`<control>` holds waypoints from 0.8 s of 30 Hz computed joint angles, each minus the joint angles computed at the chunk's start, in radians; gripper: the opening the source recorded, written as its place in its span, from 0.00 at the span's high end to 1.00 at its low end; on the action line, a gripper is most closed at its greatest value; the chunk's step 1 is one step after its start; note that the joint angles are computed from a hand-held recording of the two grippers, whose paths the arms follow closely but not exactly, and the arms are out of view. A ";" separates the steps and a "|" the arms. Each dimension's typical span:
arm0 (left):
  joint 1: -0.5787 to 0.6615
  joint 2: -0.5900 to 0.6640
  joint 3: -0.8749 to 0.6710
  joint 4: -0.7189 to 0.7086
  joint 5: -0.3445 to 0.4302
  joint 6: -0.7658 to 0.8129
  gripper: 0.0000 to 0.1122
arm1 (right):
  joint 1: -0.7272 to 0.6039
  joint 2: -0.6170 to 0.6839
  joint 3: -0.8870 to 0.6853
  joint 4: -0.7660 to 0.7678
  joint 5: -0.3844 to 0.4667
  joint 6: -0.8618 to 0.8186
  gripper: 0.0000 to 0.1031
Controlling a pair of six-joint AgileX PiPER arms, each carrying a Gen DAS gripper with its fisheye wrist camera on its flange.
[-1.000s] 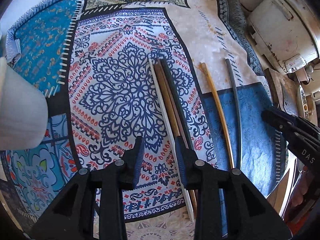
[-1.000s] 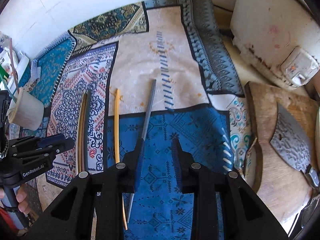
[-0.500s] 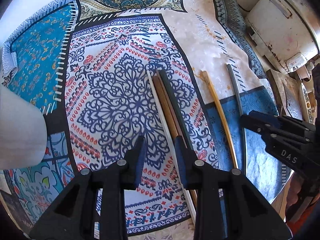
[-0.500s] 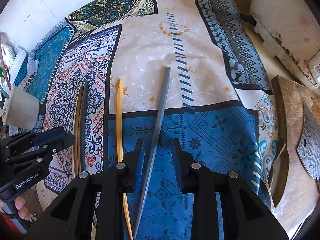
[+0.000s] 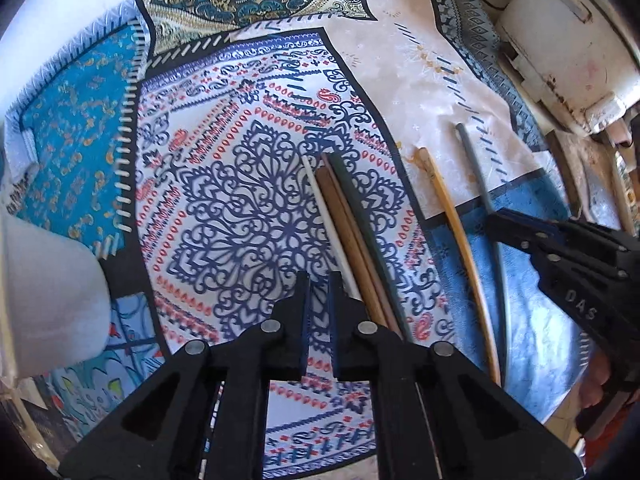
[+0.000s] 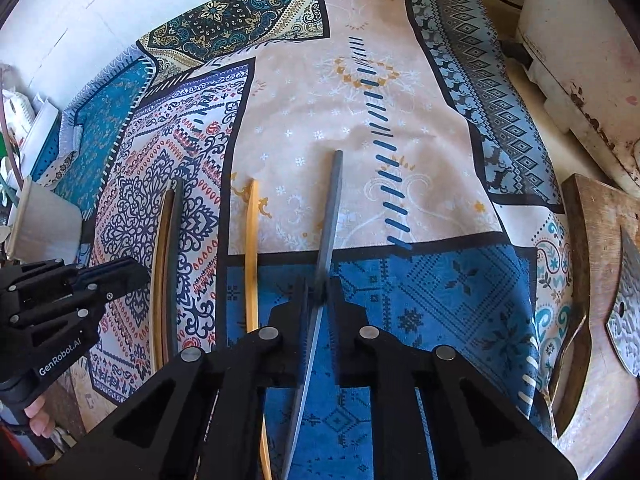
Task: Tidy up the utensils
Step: 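Grasp the white chopstick with the left tool while the right tool grasps the grey chopstick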
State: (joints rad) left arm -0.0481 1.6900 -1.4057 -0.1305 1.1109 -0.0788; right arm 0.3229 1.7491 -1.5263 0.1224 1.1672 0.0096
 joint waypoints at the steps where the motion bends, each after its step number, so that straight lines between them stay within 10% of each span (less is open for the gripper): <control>1: 0.005 0.003 -0.001 -0.027 0.006 -0.002 0.94 | 0.004 0.013 -0.014 0.006 0.001 0.002 0.93; 24: -0.005 -0.021 0.043 -0.113 0.040 -0.061 0.91 | 0.060 0.067 -0.072 0.023 0.006 0.003 0.93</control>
